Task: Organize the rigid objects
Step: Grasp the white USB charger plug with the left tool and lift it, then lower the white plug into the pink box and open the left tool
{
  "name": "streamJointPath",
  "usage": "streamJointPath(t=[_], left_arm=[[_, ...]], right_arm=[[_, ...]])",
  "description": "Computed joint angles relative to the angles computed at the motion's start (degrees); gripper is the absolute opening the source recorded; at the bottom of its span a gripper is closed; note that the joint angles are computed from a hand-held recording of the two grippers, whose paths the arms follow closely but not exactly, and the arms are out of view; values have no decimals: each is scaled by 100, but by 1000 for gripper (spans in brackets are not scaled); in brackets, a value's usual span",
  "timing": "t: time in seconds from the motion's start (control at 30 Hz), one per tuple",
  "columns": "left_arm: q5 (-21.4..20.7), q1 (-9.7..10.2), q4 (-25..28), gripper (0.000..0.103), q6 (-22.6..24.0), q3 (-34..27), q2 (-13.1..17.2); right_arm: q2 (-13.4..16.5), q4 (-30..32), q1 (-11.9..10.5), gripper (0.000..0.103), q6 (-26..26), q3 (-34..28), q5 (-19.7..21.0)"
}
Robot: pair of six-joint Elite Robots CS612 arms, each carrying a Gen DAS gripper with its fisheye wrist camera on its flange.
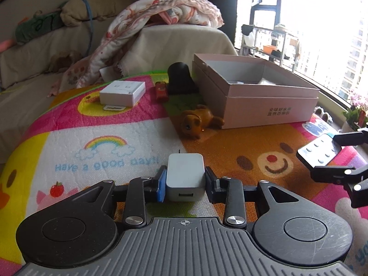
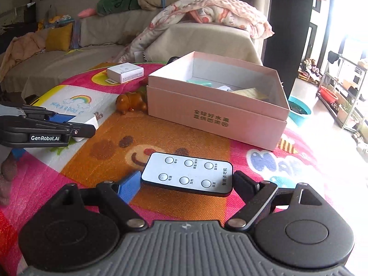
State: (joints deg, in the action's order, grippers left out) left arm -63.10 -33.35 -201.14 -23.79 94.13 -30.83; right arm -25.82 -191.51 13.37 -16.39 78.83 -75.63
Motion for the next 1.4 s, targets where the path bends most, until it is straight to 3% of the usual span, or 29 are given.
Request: streamJointPath(t=[0.1,0.23,0.4,0.5,0.6,0.73,0.83,0.9,0.97,1.1,1.17,1.3,1.4], left_arm=[[-278,-20,-343,37,477,95,-33],[-696,40,-607,37,636,74,-140],[-803,113,-990,37,1225,-390,-176],[-1016,196,-986,37,1408,-861,-82],[-1340,299,-719,37,1159,-1296,72],[-1794,452,-188,37,443,-1879,341],[-2271,596,611,37,-173,-2408,537],[-2587,681,824,36,-287,-2618,646],[-2458,688,540,36,-136,-2511,648],[-2087,711,-700,36,-286,-1916,533],[-1784,724,-957,36,-452,-1644,459],[-1478,775,-958,36,-841,-1135,326],[-1655,821,-661,36,-999,-932,274]], right_arm=[[-59,-168,-72,87,-47,121,78],[-100,-611,-151,87,3,206,108],[-57,-1480,-219,87,401,-63,22],[18,-1600,-239,87,594,-488,-55],[119,-1016,-245,87,817,-1080,-20],[377,13,-225,87,1083,-2008,23],[734,764,-240,87,1061,-2890,579],[972,1097,-148,87,1066,-3430,210],[1118,1278,-97,87,1139,-3737,-66],[914,736,-188,87,1376,-3103,137],[754,305,-225,87,1284,-2575,150],[480,-11,-314,87,1170,-1654,500],[397,-126,-302,87,898,-1229,558]])
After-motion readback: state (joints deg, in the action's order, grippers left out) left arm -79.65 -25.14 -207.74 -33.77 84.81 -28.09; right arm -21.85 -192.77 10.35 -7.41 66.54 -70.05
